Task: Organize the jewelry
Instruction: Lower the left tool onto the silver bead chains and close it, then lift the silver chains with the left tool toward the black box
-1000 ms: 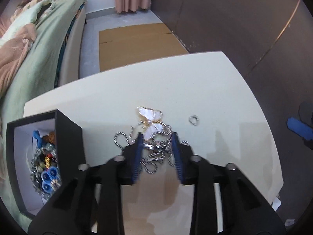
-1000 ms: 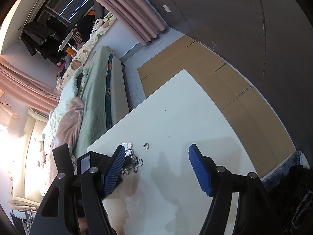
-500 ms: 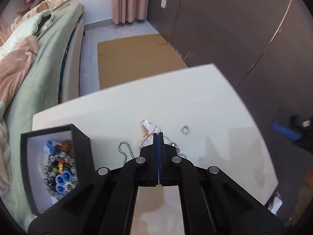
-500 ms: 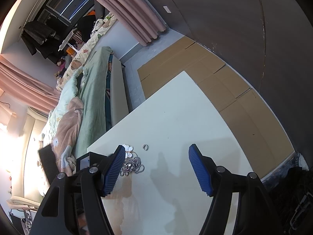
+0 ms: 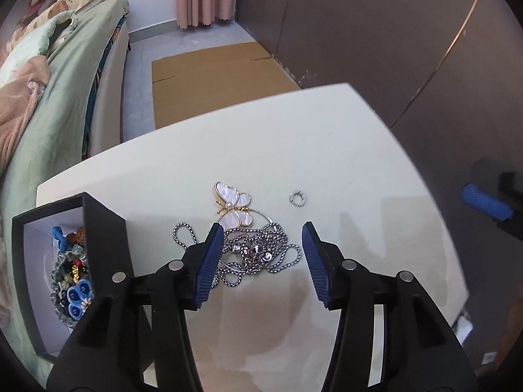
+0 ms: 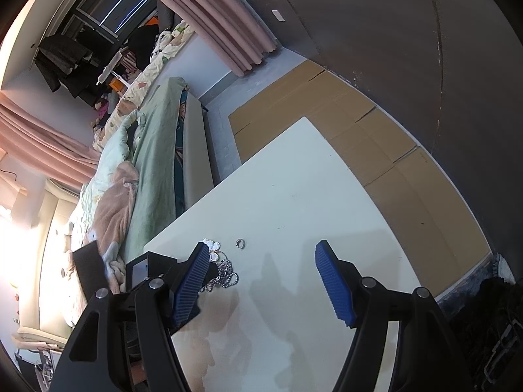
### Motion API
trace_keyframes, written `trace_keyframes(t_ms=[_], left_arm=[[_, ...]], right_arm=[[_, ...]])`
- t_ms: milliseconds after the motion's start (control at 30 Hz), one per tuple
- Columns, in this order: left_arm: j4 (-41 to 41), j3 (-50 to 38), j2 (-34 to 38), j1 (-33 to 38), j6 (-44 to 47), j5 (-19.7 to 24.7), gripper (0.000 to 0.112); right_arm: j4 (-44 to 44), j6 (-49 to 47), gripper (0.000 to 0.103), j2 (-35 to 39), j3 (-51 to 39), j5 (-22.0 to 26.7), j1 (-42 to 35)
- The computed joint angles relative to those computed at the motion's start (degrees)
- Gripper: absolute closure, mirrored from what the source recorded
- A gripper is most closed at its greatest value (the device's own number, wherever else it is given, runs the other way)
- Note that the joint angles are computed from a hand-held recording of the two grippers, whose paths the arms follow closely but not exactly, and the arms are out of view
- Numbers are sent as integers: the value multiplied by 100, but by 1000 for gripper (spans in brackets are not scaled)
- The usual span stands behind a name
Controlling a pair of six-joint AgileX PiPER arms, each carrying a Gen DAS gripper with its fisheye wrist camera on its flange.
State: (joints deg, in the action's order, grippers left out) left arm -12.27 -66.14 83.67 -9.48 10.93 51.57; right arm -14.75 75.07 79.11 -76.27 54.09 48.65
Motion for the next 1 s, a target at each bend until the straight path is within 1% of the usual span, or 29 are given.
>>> trace_keyframes(t_ms=[133,167,200,233,267,300,333,367,433,633,667,700,1000], left_arm=[[511,175,63,-305,-294,-233,62],[764,261,14,-454,-433,-357,63],[958,311,-16,-554,-567,-414,68],[1115,328,-25,-606,-698,-441,78],[1043,318,-31,-540,-675,-445,81],[833,293,-35,-417,-526,-412,87],[734,269,-38,-353,-422,-380,96],[801,247,-64,-336,-439,-339,96],[660,227,-117,-261,-298,-294,96],[-407,-41,-350,376,449,214,97],[-517,-82,-412,475,522,289,99],[-622,-141,-478,582,600,378,109],[-1444,-433,-875,1529,1216,987,109]], right_arm=[[8,-24,37,-8,0,10,-19],[10,-24,37,-36,25,-1,-37],[11,-21,37,-49,35,-10,-49],[30,-44,37,-65,58,-31,-80],[40,-51,37,-98,93,-43,-97],[41,-49,36,-110,103,-47,-101],[41,-52,36,-115,110,-56,-102],[45,-68,36,-110,106,-54,-105],[40,-77,37,-106,104,-47,-89],[63,-98,37,-119,154,-99,-105],[72,-115,36,-85,127,-101,-90],[75,-124,37,-56,108,-103,-73],[198,-319,37,486,-349,-39,100]])
